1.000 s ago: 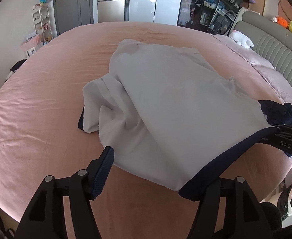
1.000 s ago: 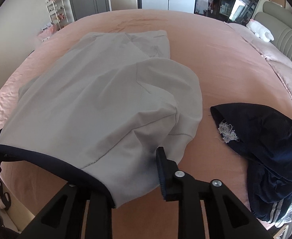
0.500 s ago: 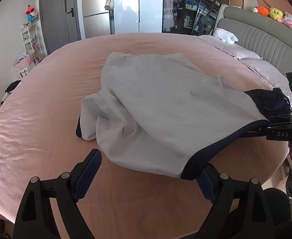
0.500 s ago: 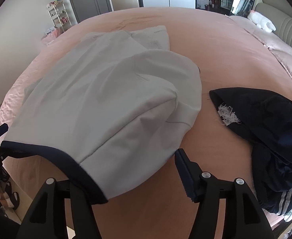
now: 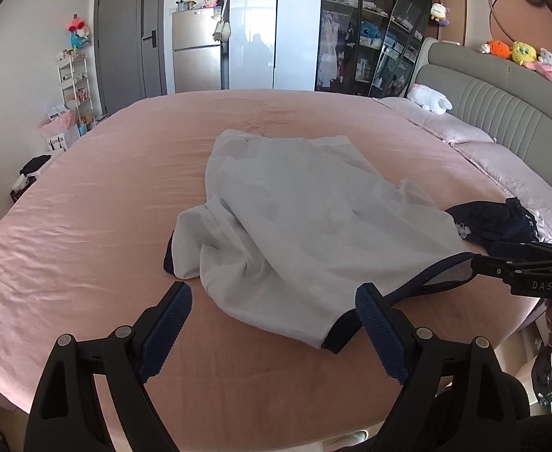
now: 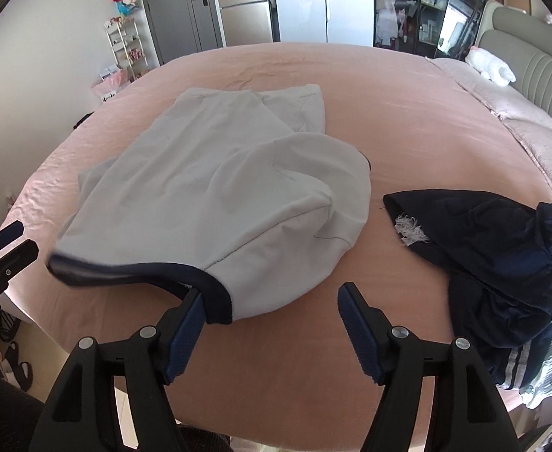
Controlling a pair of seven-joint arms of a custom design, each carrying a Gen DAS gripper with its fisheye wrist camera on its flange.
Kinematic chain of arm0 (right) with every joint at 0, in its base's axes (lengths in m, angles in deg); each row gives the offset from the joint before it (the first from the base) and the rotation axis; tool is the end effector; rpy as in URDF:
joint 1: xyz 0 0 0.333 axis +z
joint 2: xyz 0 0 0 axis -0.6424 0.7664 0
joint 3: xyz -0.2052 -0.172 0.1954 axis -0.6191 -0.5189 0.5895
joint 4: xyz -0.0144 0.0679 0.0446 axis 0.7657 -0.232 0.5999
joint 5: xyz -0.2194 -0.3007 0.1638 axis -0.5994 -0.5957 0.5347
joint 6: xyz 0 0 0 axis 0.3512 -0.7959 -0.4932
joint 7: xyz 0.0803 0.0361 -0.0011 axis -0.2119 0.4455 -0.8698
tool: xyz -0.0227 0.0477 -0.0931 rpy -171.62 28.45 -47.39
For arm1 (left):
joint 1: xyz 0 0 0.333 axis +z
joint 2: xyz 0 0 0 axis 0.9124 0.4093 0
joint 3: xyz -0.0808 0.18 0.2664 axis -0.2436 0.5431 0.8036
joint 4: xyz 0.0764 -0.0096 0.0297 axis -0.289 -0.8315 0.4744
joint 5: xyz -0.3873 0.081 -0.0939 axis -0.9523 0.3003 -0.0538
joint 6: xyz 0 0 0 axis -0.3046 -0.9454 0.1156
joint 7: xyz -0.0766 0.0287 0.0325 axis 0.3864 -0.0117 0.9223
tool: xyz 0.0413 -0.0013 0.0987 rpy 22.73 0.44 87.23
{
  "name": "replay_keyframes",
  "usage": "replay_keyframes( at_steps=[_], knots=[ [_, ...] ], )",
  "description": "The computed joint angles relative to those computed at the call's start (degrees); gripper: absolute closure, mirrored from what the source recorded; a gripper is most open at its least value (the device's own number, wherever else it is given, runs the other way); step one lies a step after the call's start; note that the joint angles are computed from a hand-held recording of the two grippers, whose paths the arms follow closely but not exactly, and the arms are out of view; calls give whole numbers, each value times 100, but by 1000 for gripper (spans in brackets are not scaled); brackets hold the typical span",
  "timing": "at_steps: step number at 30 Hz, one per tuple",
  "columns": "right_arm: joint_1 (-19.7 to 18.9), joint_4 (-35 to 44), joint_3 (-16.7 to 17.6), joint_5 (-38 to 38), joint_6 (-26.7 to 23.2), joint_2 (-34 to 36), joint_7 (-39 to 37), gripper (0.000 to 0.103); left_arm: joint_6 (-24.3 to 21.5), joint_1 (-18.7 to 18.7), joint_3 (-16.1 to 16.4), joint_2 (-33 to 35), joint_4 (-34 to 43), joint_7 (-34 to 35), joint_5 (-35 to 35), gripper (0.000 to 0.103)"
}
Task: Fold clothes
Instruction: 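Move both open tools back from the shirt over the bed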
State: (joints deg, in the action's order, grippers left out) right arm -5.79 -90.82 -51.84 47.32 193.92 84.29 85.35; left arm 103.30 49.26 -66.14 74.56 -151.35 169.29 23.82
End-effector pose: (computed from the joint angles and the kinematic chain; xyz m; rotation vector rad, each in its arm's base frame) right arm 0.6497 0.3920 0.4202 -1.5750 2.0827 -0.6182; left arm 0.7102 -0.3524 0.4204 -1.2601 2.2195 -1.0520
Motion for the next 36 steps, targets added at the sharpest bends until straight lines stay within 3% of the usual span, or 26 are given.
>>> replay_keyframes(
  at_steps=[10, 18, 22, 24, 30, 36],
  knots=[
    [123, -289, -49, -601, -121, -396, 497, 29, 154, -366, 754, -284, -287, -799, 512, 14],
    [59, -96, 59, -699, -547, -317, 418, 29, -39, -124, 736, -19, 54, -1102, 601, 14],
    [103, 143, 69, -778, -559, -143, 239, 29, -348, -184, 921, 308, 530, -1253, 762, 14],
    [113, 199, 62, -809, -359, -69, 193, 29, -537, -131, 903, 511, 833, -1330, 753, 14],
    [189, 197, -96, -804, 818, 151, 454, 29, -840, 251, 457, 1009, 1599, -1071, 405, 14],
    [328, 305, -268, -594, 1999, 528, 690, 29, -1697, 277, 224, 1763, 2997, -233, 215, 14]
  ],
)
